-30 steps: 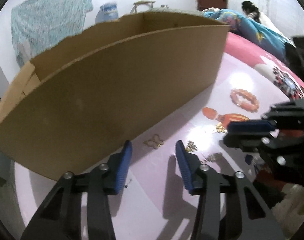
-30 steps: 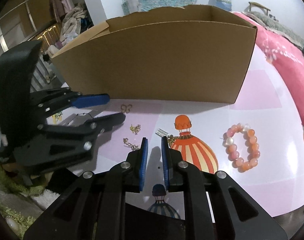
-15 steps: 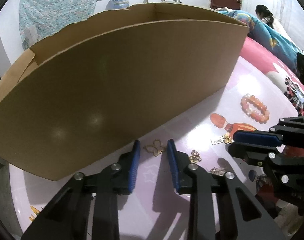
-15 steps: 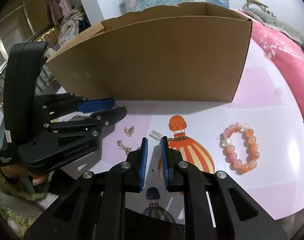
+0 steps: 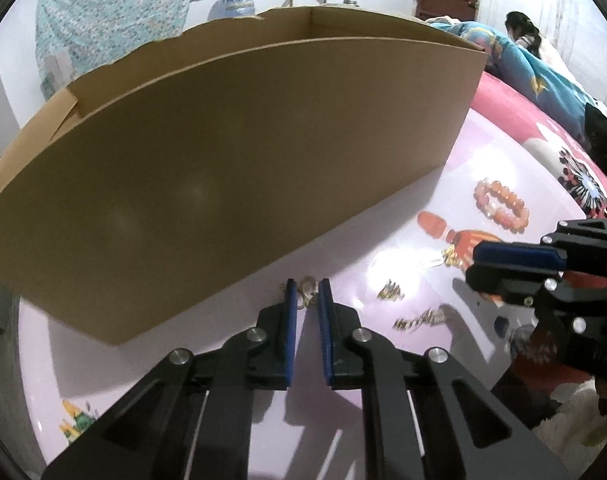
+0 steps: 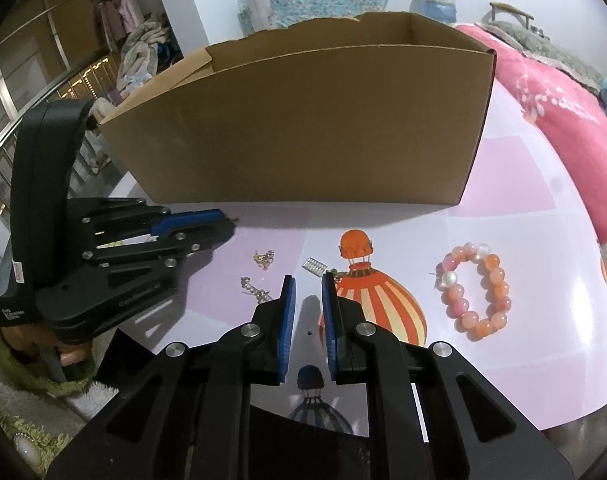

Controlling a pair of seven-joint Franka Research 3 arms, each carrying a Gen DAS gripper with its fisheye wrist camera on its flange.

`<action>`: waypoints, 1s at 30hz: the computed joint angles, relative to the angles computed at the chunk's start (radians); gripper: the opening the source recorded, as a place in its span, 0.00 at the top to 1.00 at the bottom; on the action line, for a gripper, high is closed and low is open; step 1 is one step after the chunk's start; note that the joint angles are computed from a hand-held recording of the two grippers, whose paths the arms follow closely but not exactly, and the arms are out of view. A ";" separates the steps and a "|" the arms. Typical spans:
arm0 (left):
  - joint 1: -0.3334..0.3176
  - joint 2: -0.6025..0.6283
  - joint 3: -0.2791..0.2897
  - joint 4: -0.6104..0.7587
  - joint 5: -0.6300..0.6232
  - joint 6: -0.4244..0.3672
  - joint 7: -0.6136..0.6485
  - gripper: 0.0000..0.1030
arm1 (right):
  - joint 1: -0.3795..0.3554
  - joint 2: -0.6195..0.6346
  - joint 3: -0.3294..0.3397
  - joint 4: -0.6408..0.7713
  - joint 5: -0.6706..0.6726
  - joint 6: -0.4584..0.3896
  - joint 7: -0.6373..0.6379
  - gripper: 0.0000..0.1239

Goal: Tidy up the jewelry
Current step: 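Lower the left tool onto the gold butterfly charm and close it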

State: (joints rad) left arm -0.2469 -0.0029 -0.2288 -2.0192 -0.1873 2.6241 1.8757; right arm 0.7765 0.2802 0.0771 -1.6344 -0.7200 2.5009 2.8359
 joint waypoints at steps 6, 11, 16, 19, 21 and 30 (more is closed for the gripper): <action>0.010 -0.067 0.023 -0.053 -0.025 -0.056 -0.030 0.90 | 0.000 0.015 0.000 0.020 0.016 0.003 -0.026 0.89; 0.000 -0.116 0.053 -0.095 -0.121 -0.056 0.037 0.88 | 0.001 0.031 -0.005 0.039 0.038 0.017 -0.065 0.89; -0.006 -0.105 0.058 -0.078 -0.113 -0.056 0.077 0.67 | 0.002 0.036 -0.012 0.043 0.059 0.028 -0.096 0.89; -0.009 -0.091 0.058 -0.063 -0.135 -0.071 0.117 0.67 | 0.008 0.039 -0.016 0.047 0.063 0.029 -0.095 0.89; -0.005 -0.071 0.051 -0.045 -0.121 -0.083 0.105 0.67 | 0.006 0.034 -0.020 0.038 0.065 0.038 -0.096 0.89; 0.007 -0.053 0.030 -0.039 -0.026 -0.066 0.084 0.84 | 0.000 0.030 -0.023 0.025 0.071 0.053 -0.106 0.89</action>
State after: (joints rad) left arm -0.2400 -0.0557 -0.1991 -2.0585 -0.2131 2.5585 1.9594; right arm 0.7760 0.3097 0.0546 -1.6096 -0.6492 2.5535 2.7299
